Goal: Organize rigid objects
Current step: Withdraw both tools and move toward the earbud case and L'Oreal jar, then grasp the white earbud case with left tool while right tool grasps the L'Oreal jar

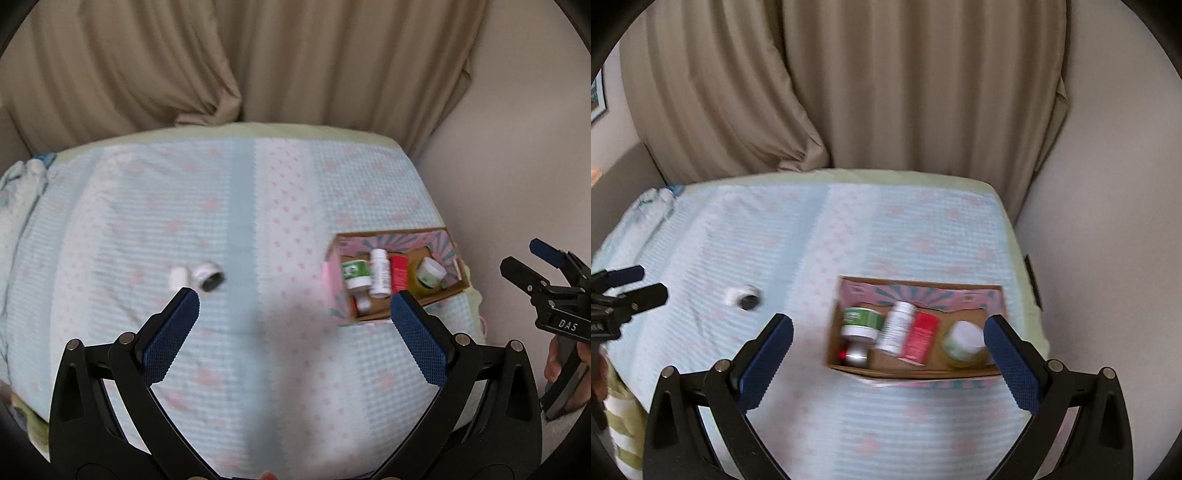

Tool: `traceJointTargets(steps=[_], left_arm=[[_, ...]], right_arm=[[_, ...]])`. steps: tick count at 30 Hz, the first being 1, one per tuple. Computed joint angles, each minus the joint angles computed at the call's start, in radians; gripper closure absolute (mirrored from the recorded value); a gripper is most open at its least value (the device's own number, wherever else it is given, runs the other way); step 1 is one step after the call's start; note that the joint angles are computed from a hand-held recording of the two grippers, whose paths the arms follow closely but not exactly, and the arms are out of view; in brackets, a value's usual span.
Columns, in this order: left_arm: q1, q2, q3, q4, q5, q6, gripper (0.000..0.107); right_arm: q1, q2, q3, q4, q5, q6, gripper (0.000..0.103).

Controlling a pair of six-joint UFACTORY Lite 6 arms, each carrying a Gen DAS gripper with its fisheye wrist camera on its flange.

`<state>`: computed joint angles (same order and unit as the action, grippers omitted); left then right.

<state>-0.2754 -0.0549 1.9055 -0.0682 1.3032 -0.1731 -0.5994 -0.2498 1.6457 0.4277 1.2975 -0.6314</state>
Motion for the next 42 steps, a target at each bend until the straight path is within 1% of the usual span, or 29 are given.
traceJointTargets(steps=[2,4,7,11,12,13,15,19,23,25,27,30,32,35,38,40,42], left_arm=[[0.156,-0.038,-0.016,-0.097,0.039,0.136,0.004],[0.345,-0.064,-0.031,-0.214,0.084,0.294,0.004],[0.642,-0.058,-0.031,-0.370,0.174,0.546,0.004],[0.940,0.016,-0.001,-0.502,0.274,0.823,0.004],[0.991,0.044,0.013,-0.522,0.292,0.875,0.004],[1.047,0.083,0.033,-0.545,0.315,0.934,0.004],[1.114,0.158,0.072,-0.568,0.344,1.020,0.004],[1.160,0.324,0.173,-0.564,0.373,1.157,0.004],[1.126,0.453,0.229,-0.543,0.352,1.260,0.004],[1.096,0.496,0.228,-0.532,0.317,1.317,0.004],[1.054,0.523,0.201,-0.515,0.261,1.370,0.004],[0.993,0.611,0.221,-0.492,0.201,1.435,0.004],[0.943,0.662,0.211,-0.471,0.139,1.481,0.004],[0.881,0.739,0.215,-0.449,0.063,1.543,0.004],[0.813,0.816,0.224,-0.424,-0.008,1.604,0.004],[0.769,0.893,0.274,-0.403,-0.037,1.633,0.005],[0.722,1.014,0.386,-0.379,-0.042,1.650,0.005]], right_arm=[[0.187,-0.058,-0.014,-0.124,-0.026,0.194,0.000],[0.397,-0.096,-0.025,-0.236,-0.035,0.403,0.000],[0.711,-0.105,-0.026,-0.404,-0.046,0.692,0.000],[1.129,-0.033,0.020,-0.654,-0.018,1.089,0.000],[1.234,-0.013,0.028,-0.744,0.004,1.194,0.000],[1.323,0.030,0.052,-0.797,0.021,1.277,0.000],[1.422,0.094,0.091,-0.850,0.044,1.367,0.000],[1.515,0.211,0.142,-0.897,0.045,1.481,0.000],[1.533,0.326,0.184,-0.885,0.004,1.531,0.000],[1.520,0.377,0.197,-0.867,-0.026,1.520,0.000],[1.500,0.421,0.201,-0.847,-0.063,1.493,0.000],[1.444,0.485,0.192,-0.794,-0.145,1.422,0.000],[1.402,0.539,0.189,-0.769,-0.196,1.365,0.000],[1.345,0.646,0.200,-0.758,-0.253,1.299,0.000],[1.275,0.756,0.200,-0.698,-0.355,1.217,0.000],[1.241,0.837,0.232,-0.658,-0.396,1.153,0.000],[1.213,0.912,0.274,-0.637,-0.421,1.091,0.000]])
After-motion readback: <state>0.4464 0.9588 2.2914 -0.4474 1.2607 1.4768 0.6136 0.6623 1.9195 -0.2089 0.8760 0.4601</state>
